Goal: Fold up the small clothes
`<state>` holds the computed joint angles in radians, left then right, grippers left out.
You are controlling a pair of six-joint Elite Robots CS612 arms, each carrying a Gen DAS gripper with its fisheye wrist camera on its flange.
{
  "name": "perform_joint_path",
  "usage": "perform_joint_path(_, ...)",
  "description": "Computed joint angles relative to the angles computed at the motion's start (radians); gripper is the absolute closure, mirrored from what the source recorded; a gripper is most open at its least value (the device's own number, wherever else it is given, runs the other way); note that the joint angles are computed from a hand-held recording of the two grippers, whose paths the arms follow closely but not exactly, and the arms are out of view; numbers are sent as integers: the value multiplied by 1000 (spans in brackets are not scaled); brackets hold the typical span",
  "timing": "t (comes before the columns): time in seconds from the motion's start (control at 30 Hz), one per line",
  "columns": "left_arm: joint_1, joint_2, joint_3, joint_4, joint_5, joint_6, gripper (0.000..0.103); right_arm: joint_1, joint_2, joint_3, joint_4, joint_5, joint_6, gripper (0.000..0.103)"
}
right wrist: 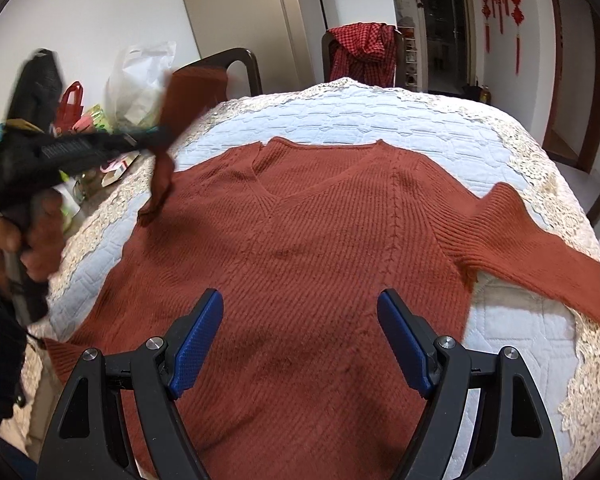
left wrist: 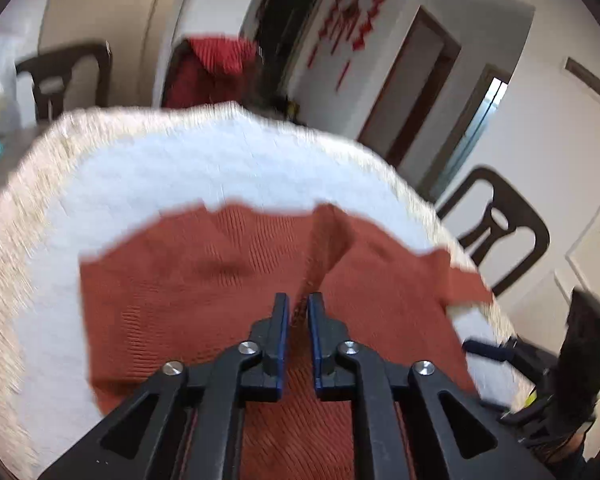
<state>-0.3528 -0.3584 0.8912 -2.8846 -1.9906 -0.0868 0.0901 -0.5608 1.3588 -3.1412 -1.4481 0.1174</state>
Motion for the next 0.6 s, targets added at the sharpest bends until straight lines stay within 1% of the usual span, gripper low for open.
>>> perform_joint_path(0.03,0,-6,14,7,2,-5,75,-2,-2,4,0,1,3,24)
perform_joint_path(0.07,4,-14,34,-1,-3,-10,70,-3,-4,7,-1,4,6,24)
perform_joint_path(0.1,8,-31,74,-30,-7,-18,64,-6,-5,9,-1,12,14,24)
perform_joint_path(0.13,10,-46,107,-53,1,-25,60,-9,-5,11,-2,20,20,24)
perform_joint_path(0.17,15,-63,143,-76,9,-34,59,-12,-4,9,0,29,26,24)
perform_joint_path(0.23,23,-98,218,-120,25,-67,54,-18,0,0,1,64,42,24)
perform_joint_path(0.3,38,-122,273,-142,40,-104,50,-27,8,-17,10,120,65,24)
perform_joint_path(0.37,47,-149,331,-156,73,-128,50,-30,16,-36,24,153,72,24)
perform_joint_path(0.4,47,-150,335,-153,96,-132,50,-29,22,-52,41,163,71,27)
perform_joint_path(0.43,48,-155,344,-153,121,-135,50,-28,28,-70,61,169,66,33)
perform_joint_path(0.47,47,-158,346,-154,149,-135,50,-27,34,-85,73,174,60,35)
perform_joint_path(0.53,44,-147,320,-145,194,-139,50,-25,60,-139,115,175,52,46)
perform_joint_path(0.57,41,-137,298,-143,208,-139,50,-23,71,-166,146,171,60,48)
perform_joint_path(0.6,39,-120,265,-139,218,-137,50,-23,94,-214,191,181,78,51)
